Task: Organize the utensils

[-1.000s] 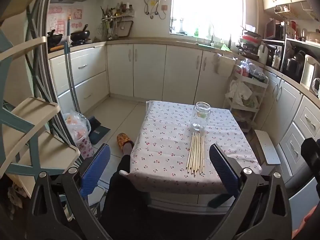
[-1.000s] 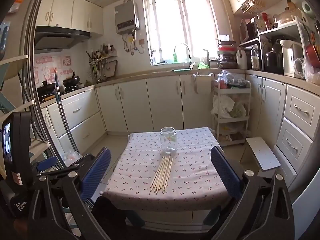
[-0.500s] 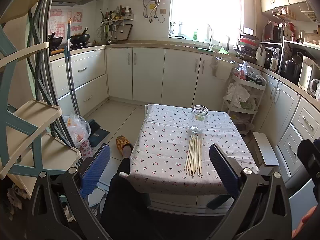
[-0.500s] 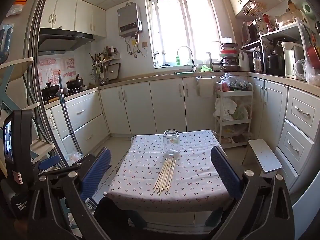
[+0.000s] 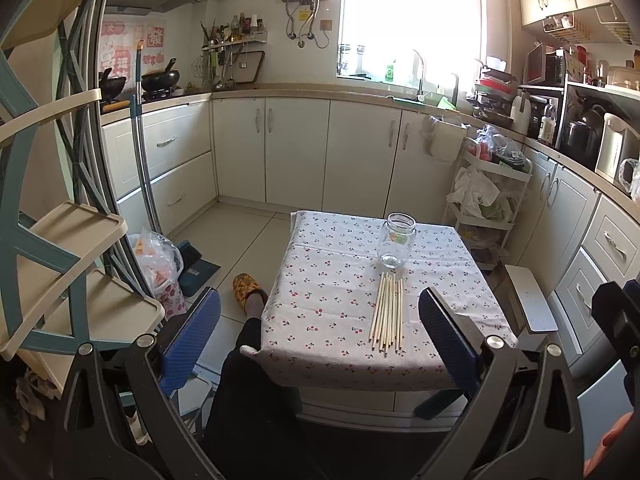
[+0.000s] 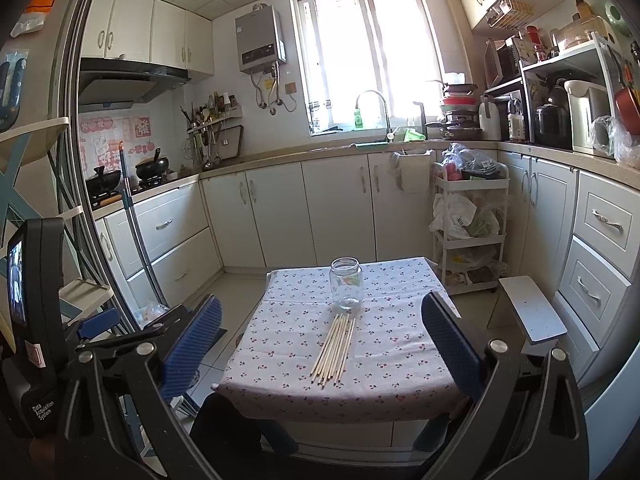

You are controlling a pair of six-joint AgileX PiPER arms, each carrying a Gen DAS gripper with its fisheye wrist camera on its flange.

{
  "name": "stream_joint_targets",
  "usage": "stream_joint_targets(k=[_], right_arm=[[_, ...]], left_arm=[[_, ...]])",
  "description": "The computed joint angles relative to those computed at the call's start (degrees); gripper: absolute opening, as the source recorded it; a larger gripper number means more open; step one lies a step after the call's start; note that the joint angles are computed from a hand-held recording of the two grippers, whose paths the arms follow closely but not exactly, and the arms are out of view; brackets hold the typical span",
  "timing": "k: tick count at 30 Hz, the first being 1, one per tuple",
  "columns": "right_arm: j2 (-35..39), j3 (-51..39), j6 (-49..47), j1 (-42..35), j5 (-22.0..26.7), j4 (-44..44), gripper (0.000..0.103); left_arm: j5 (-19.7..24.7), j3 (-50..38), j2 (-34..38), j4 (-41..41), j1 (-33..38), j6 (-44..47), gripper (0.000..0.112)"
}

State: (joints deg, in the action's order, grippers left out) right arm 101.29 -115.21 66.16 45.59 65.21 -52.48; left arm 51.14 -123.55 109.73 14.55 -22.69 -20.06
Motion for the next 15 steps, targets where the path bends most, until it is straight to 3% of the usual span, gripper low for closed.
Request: stream_joint_targets(k=[15], right_arm=[[0.1,-0.2,-0.1,0.0,0.1,0.2,0.096]], left_arm=[[0.2,0.1,-0.2,-0.2,0.0,0.2,0.095]])
